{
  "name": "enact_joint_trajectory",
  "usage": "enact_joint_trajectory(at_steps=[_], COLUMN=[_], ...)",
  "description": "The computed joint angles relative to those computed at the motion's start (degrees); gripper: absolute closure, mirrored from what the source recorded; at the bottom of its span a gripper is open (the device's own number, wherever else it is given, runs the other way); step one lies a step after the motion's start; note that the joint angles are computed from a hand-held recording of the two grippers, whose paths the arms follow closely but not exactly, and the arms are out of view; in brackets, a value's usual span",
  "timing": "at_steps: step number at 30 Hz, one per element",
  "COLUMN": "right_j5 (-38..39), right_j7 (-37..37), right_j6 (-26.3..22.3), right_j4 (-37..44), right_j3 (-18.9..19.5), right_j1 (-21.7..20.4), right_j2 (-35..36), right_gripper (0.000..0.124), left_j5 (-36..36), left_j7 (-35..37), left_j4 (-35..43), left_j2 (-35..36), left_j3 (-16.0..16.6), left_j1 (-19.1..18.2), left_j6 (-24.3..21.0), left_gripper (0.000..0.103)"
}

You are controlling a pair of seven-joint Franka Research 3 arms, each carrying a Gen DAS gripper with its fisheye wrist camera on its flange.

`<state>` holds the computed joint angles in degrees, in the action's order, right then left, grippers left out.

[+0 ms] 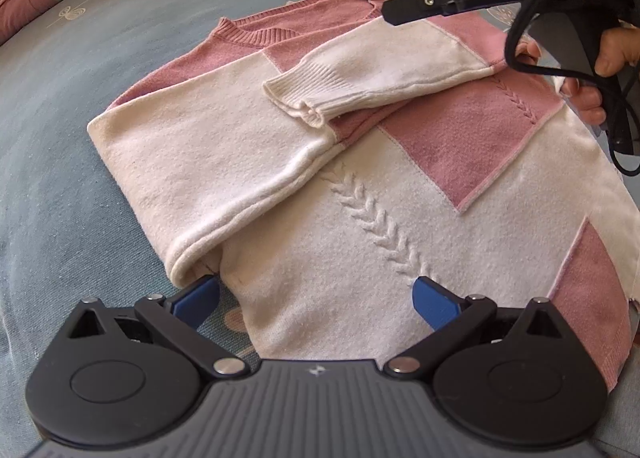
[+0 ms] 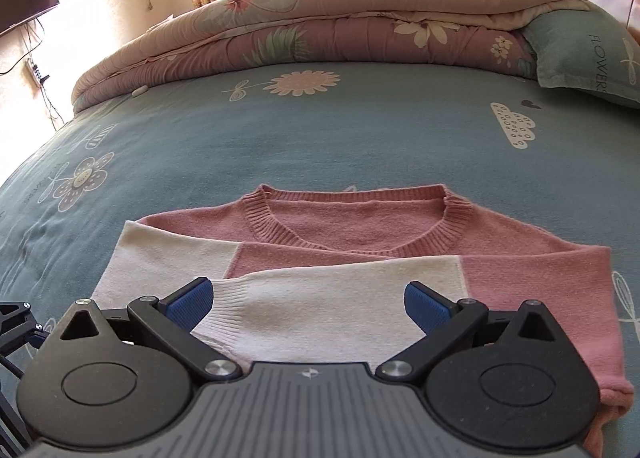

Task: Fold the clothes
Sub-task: 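Carry the cream-cuffed sleeve across the sweater body and lay it down, then open the right tool and pull it back from the folded sleeve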

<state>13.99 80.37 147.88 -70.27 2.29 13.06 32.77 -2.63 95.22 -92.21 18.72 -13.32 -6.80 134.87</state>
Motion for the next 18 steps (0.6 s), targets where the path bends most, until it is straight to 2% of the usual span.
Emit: enact_joint_trajectory(at_steps=[3,6,8,10,12,14,16,17,18], right_j5=[-5.66,-13.09,-13.82,-10.69,-9.01,-8.09,-7.94,-8.63,-9.85], right_j7=[6.88,15.20,16.60,14.45,8.97,6.52,7.20,8.25,9.66], right_j6=[3.88,5.74,3.65,-2.57,-0.73,0.76,5.98,6.92,4.81], right_j4=[-5.65,-10.14,-11.29,-10.71,-13.54,-14.77,-17.36,-17.63,-16.14], right_j3=[-5.61,-10.64,-10.00,-6.94,-4.65,-3.93,-4.59,-5.38,-6.42], right_j1=[2.46,4.40,2.70,-1.10,-3.17,-3.78,-3.43,-2.96,-2.44], right_j2=[-2.97,-4.94,-5.42,-4.93,-6.58,-7.83,-9.30,-9.40,-8.55], right_gripper=[0.021,0.021,0.021,0.021,0.021,0.021,0.021,0.021,0.021], left_j5=[0.22,0.91,1.57,2.87,3.65,4.20,5.26,5.62,6.21], left_j7=[-0.19,-0.54,-0.58,-1.23,-1.38,-1.52,-2.20,-2.60,-3.31], left_j4=[0.82,2.02,3.28,4.88,7.07,9.75,12.68,13.93,15.45], left_j2=[0.50,1.45,2.43,3.54,4.85,6.39,8.06,8.77,9.67], left_j3=[-0.01,0.03,0.01,0.09,-0.08,-0.27,-0.15,-0.12,0.08], left_j1=[-0.18,-0.58,-0.92,-1.76,-2.41,-3.10,-4.10,-4.52,-5.06], left_j6=[-0.28,-0.78,-1.48,-2.30,-3.44,-4.57,-5.53,-5.79,-6.05], left_gripper=[0.001,0.001,0.001,0.001,0.001,0.001,0.001,0.001,0.001])
